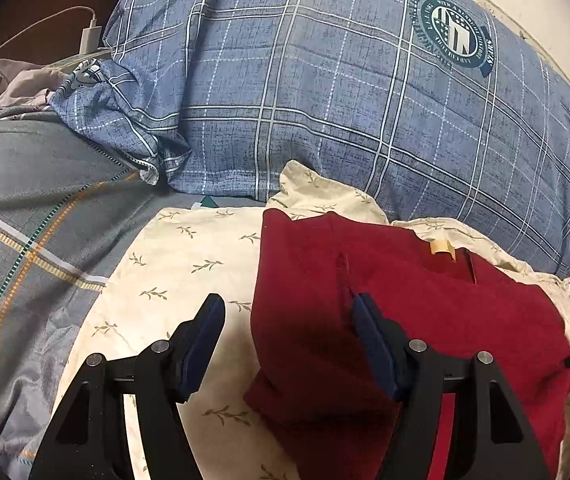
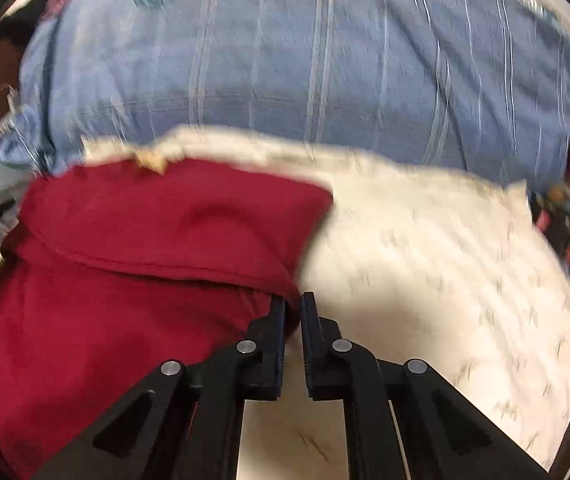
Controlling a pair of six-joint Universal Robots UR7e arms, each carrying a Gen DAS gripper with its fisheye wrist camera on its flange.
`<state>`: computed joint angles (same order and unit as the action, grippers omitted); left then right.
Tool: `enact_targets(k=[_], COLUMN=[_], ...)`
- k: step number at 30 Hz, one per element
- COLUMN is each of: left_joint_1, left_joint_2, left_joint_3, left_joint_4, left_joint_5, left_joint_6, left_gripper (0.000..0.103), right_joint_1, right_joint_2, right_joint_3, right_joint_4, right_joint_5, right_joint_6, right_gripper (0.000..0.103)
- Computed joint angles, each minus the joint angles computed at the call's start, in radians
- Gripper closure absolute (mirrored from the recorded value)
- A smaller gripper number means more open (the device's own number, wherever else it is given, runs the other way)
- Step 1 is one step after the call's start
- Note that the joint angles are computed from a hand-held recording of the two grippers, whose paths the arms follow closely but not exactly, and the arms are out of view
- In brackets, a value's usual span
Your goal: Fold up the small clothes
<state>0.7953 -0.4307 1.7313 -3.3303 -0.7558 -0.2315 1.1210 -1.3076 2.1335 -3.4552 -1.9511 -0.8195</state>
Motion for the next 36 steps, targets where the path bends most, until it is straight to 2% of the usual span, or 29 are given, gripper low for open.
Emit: enact_targets(k=[2, 4, 5, 6, 7, 9, 13, 15, 18, 21, 24, 28, 31, 36], left_joint_1=[0.0, -0.001, -0.003, -0.003, -0.003, -0.003, -0.005, -0.008, -0.009, -0.005, -0.002, 0.001, 0.005, 0.012], left_joint_2=[-0.005, -0.012, -0.013, -0.015, -0.016, -0.014, -0.001, 0.008, 0.015, 0.012, 0.012, 0.019, 0.023, 0.059], left_joint_3=[0.007, 0.017, 0.02, 0.022, 0.023, 0.017, -0.002, -0.011, -0.023, -0.025, -0.03, -0.057, -0.091, -0.167], left_joint_4=[-0.002, -0.015, -0.022, -0.027, -0.031, -0.02, 0.008, 0.018, 0.036, 0.041, 0.042, 0.092, 0.16, 0.25], left_joint_5=[-0.005, -0.01, -0.012, -0.019, -0.03, -0.044, -0.046, -0.036, -0.02, -0.022, -0.036, -0.045, -0.042, -0.047], left_joint_6=[-0.003, -0.005, -0.006, -0.005, -0.004, -0.008, 0.008, 0.027, 0.036, 0.033, 0.023, 0.008, -0.029, -0.04], left_gripper=[0.037, 0.037, 0.037, 0.037, 0.037, 0.037, 0.037, 0.037, 0.037, 0.037, 0.037, 0.037, 0.037, 0.04], right_joint_1=[-0.008, -0.008, -0.013, -0.016, -0.016, -0.012, 0.035, 0.058, 0.052, 0.012, 0.03, 0.035, 0.051, 0.055], right_joint_2=[-0.026, -0.069, -0.09, -0.108, -0.121, -0.133, -0.062, 0.001, 0.057, 0.026, -0.004, -0.03, 0.005, 0.055], right_joint_3=[0.019, 0.029, 0.03, 0.031, 0.03, 0.016, -0.047, -0.075, -0.103, -0.04, -0.02, -0.04, -0.102, -0.162], right_joint_4=[0.016, 0.048, 0.067, 0.074, 0.075, 0.111, 0.17, 0.143, 0.155, 0.105, 0.117, 0.144, 0.174, 0.218], right_joint_5=[0.019, 0.033, 0.054, 0.075, 0.092, 0.123, 0.147, 0.116, 0.033, 0.103, 0.074, 0.112, 0.093, 0.098], right_joint_6=[0.011, 0.057, 0.087, 0.121, 0.153, 0.181, 0.18, 0.138, 0.148, 0.115, 0.098, 0.143, 0.185, 0.237], right_gripper=[0.096, 0.088, 0.083, 0.068, 0.059, 0.059, 0.059, 0.062, 0.064, 0.067, 0.065, 0.059, 0.055, 0.055])
